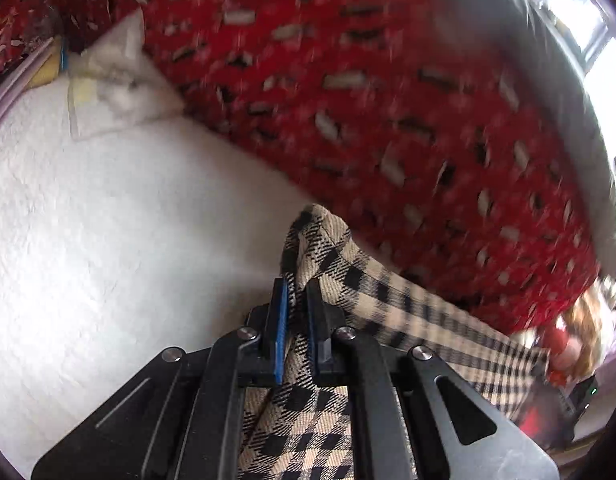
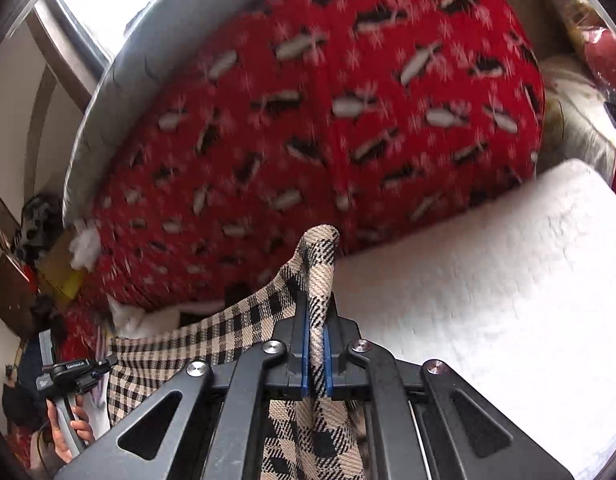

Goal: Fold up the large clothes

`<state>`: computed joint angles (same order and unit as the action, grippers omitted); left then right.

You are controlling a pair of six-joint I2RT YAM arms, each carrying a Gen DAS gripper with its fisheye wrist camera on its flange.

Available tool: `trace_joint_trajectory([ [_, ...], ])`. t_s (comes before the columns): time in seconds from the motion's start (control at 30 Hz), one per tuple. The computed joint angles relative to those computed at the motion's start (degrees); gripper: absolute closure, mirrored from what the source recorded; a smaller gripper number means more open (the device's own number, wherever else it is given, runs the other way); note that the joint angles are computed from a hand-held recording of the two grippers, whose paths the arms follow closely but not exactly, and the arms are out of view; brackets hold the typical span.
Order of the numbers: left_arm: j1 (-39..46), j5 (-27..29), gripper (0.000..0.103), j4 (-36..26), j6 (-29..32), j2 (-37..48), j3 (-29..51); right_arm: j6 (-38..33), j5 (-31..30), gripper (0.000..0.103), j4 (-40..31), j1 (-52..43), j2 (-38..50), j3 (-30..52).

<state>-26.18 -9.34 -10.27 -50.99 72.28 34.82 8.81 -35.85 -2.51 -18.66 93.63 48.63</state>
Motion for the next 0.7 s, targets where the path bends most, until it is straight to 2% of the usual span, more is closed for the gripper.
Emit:
trace_joint_trajectory([
  [0.13, 1.6, 0.9, 0.096, -0.9, 0.0, 11.1, 5.4, 2.5, 1.7, 0.099, 0.0, 0.0, 5.3, 2.9],
  [0.23, 2.4, 1.3, 0.096, 1.0, -1.0, 16.8, 5.7, 2.7, 6.4, 0.099, 1.5, 1.8, 10.5, 3.4],
  [0.3, 2.2, 0.7, 0.093, 2.0, -2.0, 20.1, 6.3, 2.6, 8.2, 0.099, 2.2, 1.9, 13.3, 3.1],
  [0.37, 2.0, -0.4, 0.085, 1.5, -1.6, 20.9, 6.5, 1.3, 11.8, 0.095, -1.4, 3.0, 16.8, 5.3],
  [0.4, 2.1, -0.2, 0.084, 0.9, -1.0, 20.0, 6.4, 0.7, 12.0, 0.096, -2.5, 2.9, 17.3, 5.7],
  [0.43, 2.5, -0.1, 0.083, -0.2, -0.3, 18.5, 6.0, 1.2, 12.1, 0.090, -1.5, 2.8, 16.0, 4.5],
  [0.47, 2.9, -0.1, 0.083, -1.2, 0.3, 16.5, 5.3, 1.4, 14.9, 0.077, -1.5, 2.9, 14.0, 3.5],
  [0.5, 3.1, -0.5, 0.083, -3.0, 0.4, 13.6, 4.7, 1.2, 18.5, 0.072, -1.7, 3.2, 10.5, 1.8],
  [0.53, 2.8, -1.2, 0.083, -4.2, 0.0, 9.5, 3.2, 0.5, 18.1, 0.068, -1.0, 3.0, 8.2, 0.2],
  [0.6, 1.2, -0.9, 0.082, -4.7, -0.7, 1.7, -0.1, -2.2, 13.7, 0.069, 1.2, 2.1, 1.0, -5.1],
  [0.63, -1.6, -1.4, 0.079, -6.0, -2.4, -2.2, -1.2, -3.5, 12.0, 0.067, 2.7, 2.1, -3.3, -8.6],
  [0.7, -7.8, -2.0, 0.063, -5.7, -6.6, -5.9, -3.5, -6.5, 10.4, 0.061, 4.2, 3.5, -9.0, -14.2],
])
